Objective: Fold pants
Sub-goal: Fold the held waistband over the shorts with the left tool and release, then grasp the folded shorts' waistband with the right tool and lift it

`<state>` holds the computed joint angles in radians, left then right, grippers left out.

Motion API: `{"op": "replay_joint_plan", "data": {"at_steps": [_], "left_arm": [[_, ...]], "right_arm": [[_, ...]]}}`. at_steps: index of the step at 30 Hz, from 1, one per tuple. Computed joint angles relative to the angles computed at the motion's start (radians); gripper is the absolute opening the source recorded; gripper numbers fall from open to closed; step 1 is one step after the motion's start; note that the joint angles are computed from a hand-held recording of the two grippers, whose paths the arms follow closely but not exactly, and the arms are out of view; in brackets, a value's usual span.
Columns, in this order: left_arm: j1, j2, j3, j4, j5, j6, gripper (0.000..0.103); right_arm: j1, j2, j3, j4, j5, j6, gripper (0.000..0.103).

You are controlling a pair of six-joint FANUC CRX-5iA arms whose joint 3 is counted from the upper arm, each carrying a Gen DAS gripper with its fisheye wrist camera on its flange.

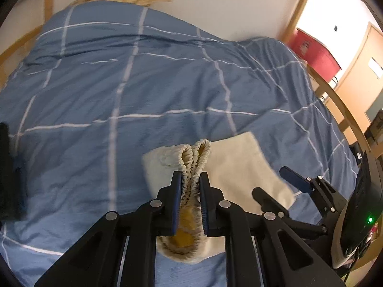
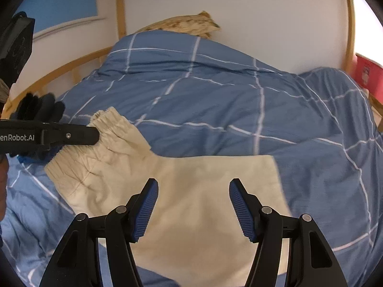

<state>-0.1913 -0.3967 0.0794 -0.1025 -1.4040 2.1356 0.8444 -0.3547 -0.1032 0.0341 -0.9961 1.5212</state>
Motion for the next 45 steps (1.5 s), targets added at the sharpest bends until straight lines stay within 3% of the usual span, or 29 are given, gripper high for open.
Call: {"op": "replay_joint_plan", "data": {"at_steps": [7,11,13,17,19,21,26,32,35,41,45], "left_arm": [[-0.172,0.25,0.179,-0.06,0.001,0.069,0.013],[-0.209,0.353,0.236,-0.038,0.016,0.074,0.011],[-0.217,0.387,0.245,-0.019,0.038,0.071,0.002],[-0.208,0.419,0.229,0.063,0.083,0.033,0.002],[-0.223,0.413,0.234,0.047,0.084,0.028,0.002],[-0.262,0.387,0.241,-0.022,0.072,0.018,0.015],[-0.371,0.278,0.198,-0.205,0.004,0.017,0.031],[-0.546,0.169,0.084,-0.417,-0.105,0.162,0.04],[-0.568,0.131,0.011,-0.412,-0.103,0.23,0.041],[-0.546,0.069,-0.129,-0.333,-0.018,0.332,0.044],[-0.553,0.069,-0.153,-0.339,0.004,0.36,0.044]], "right_arm": [[-0.22,0.032,0.053,-0.121,-0.025,0.159,0.063],[-0.325,0.053,0.066,-0.175,-0.035,0.23,0.063],[-0.377,0.069,0.076,-0.208,-0.046,0.257,0.063],[-0.435,0.084,0.077,-0.241,-0.056,0.272,0.063],[-0.46,0.09,0.078,-0.259,-0.065,0.277,0.063],[-0.479,0.092,0.079,-0.276,-0.069,0.287,0.063],[-0.517,0.085,0.094,-0.366,-0.09,0.341,0.063],[-0.527,0.087,0.104,-0.475,-0.122,0.381,0.063],[-0.504,0.084,0.086,-0.495,-0.123,0.391,0.063],[-0.465,0.096,0.07,-0.518,-0.144,0.415,0.063],[-0.473,0.119,0.074,-0.548,-0.157,0.408,0.063]]}}
